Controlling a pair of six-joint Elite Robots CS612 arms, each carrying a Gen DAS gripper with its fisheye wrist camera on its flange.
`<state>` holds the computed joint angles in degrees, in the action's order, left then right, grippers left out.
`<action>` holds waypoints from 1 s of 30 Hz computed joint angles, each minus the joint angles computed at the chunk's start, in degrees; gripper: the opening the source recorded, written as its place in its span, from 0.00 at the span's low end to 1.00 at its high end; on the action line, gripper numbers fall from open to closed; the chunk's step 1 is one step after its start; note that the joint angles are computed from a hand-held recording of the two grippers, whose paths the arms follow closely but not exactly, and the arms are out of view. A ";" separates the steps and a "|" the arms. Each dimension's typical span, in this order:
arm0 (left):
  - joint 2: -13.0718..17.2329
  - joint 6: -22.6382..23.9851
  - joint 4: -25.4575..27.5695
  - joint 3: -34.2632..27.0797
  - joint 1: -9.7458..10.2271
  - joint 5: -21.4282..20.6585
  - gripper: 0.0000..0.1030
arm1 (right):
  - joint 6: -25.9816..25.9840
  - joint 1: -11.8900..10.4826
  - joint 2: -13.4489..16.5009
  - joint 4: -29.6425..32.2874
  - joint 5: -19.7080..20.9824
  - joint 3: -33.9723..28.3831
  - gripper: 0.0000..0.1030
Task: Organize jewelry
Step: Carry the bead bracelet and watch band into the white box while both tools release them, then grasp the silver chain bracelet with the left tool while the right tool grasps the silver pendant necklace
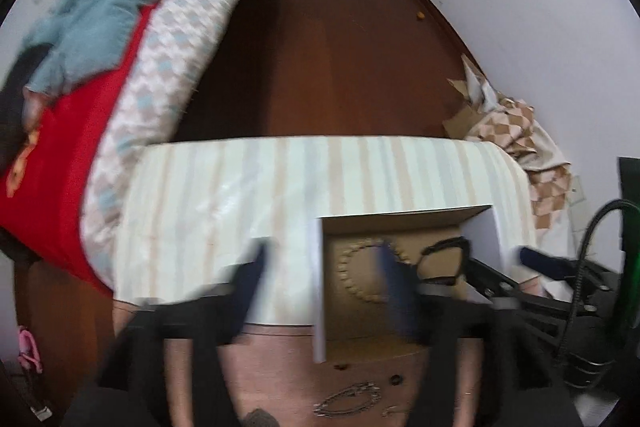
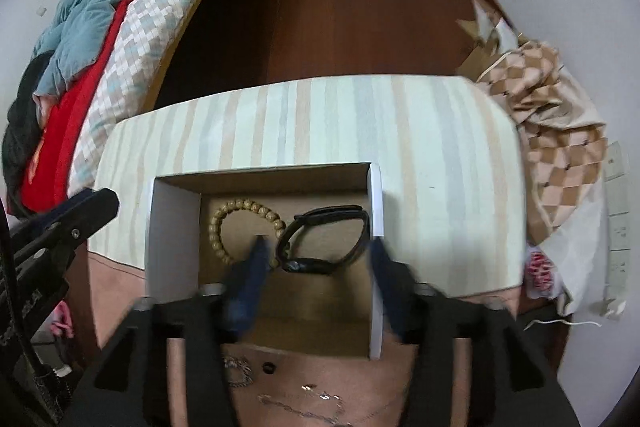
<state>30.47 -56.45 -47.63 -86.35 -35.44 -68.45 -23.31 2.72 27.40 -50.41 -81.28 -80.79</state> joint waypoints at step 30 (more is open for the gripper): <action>-1.21 -19.41 22.57 -14.67 -14.43 20.28 1.00 | -0.35 -5.24 4.75 -1.38 -1.29 -29.41 0.96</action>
<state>29.25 -75.86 -25.05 -101.01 -49.86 -48.17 -23.66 -2.52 32.15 -51.79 -82.56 -110.20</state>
